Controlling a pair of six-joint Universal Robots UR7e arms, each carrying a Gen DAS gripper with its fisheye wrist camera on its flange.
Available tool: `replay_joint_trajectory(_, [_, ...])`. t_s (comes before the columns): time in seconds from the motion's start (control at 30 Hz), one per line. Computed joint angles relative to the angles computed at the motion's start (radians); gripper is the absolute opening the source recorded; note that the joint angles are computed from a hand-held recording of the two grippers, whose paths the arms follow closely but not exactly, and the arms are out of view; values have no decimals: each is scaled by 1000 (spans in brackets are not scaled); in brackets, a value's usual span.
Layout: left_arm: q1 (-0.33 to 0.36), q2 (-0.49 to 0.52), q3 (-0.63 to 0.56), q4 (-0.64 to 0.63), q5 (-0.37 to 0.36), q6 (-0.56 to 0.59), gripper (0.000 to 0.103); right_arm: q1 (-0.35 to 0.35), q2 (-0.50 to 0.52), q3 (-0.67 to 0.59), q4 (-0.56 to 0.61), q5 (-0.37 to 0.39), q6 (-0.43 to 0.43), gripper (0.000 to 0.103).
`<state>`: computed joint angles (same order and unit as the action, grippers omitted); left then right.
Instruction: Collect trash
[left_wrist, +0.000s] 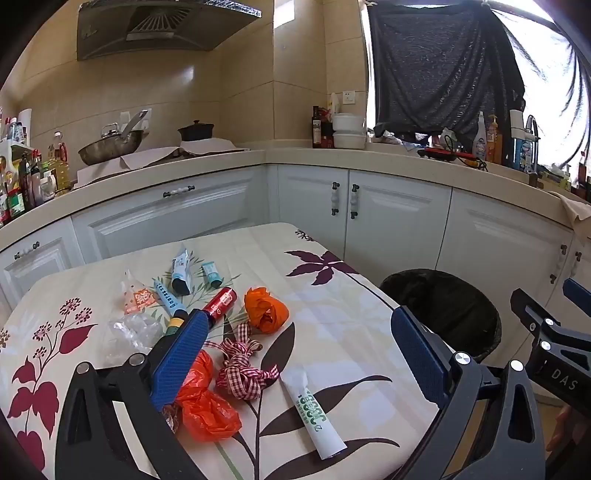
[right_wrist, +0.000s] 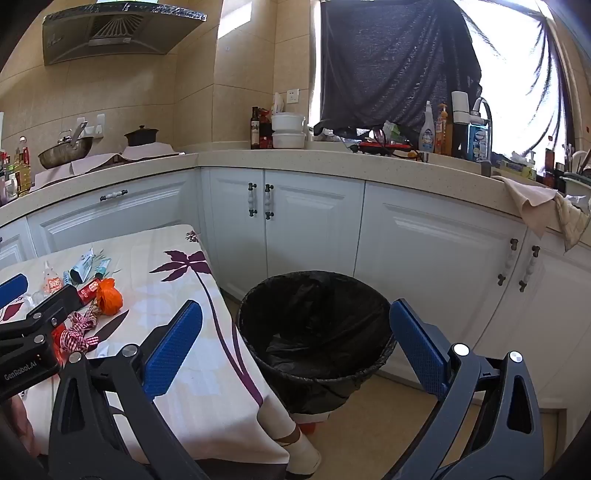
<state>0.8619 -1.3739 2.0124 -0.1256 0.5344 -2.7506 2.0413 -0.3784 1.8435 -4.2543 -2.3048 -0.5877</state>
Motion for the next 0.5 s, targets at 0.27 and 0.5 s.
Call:
replay_joint_trajectory(0.27, [-5,3,1,-2,-5,-2,97,-2,-4,3,2,-1,1,99])
replay_joint_trajectory(0.5, [9,-16,10,5,10,5,97,-4,-5,6,-1,2,-4,99])
